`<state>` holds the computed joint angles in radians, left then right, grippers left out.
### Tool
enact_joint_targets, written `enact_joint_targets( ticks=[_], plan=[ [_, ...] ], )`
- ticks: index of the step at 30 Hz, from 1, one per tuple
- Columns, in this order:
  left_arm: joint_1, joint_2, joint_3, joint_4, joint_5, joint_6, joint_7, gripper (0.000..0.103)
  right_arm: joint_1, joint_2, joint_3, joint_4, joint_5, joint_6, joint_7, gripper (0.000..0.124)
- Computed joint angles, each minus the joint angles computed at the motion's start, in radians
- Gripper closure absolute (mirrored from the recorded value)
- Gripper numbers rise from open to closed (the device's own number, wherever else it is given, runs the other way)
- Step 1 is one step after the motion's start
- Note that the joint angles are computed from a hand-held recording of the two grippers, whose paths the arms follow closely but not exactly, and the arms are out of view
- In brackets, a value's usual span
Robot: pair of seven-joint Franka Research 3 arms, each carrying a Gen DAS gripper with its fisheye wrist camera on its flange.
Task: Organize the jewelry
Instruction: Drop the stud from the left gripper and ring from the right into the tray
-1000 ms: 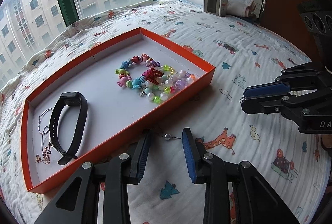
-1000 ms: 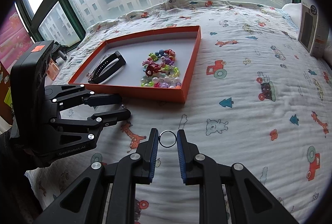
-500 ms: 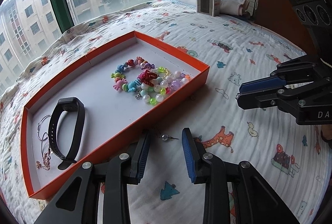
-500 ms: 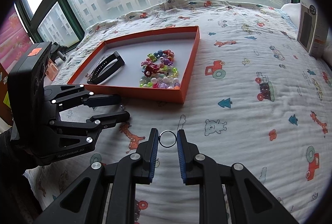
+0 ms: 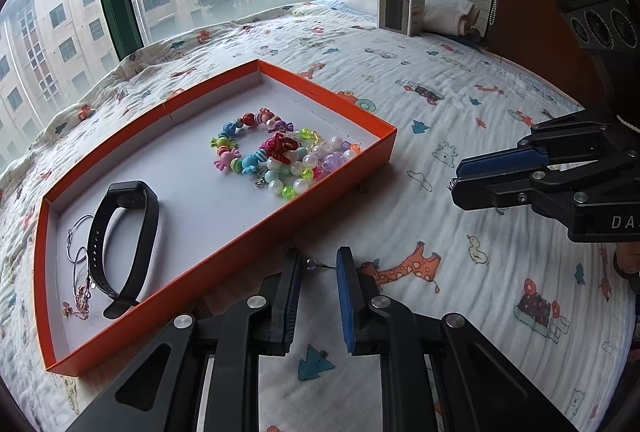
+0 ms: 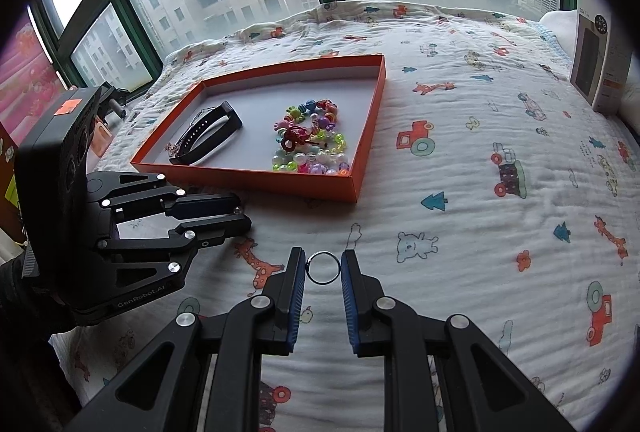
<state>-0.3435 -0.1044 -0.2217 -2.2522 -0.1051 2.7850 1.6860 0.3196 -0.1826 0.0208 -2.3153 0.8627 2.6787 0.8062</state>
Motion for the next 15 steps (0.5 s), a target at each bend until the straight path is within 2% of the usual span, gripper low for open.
enact_joint_targets(
  ticks=[9, 15],
  plan=[
    [-0.007, -0.105, 0.013, -0.071, -0.003, 0.041, -0.125, 0.084, 0.018, -0.046, 0.007, -0.023, -0.011, 0.029, 0.019, 0.103],
    [-0.002, -0.213, 0.017, -0.119, 0.067, 0.054, -0.259, 0.084, 0.042, -0.079, 0.008, -0.036, -0.018, 0.052, 0.031, 0.103]
  ],
)
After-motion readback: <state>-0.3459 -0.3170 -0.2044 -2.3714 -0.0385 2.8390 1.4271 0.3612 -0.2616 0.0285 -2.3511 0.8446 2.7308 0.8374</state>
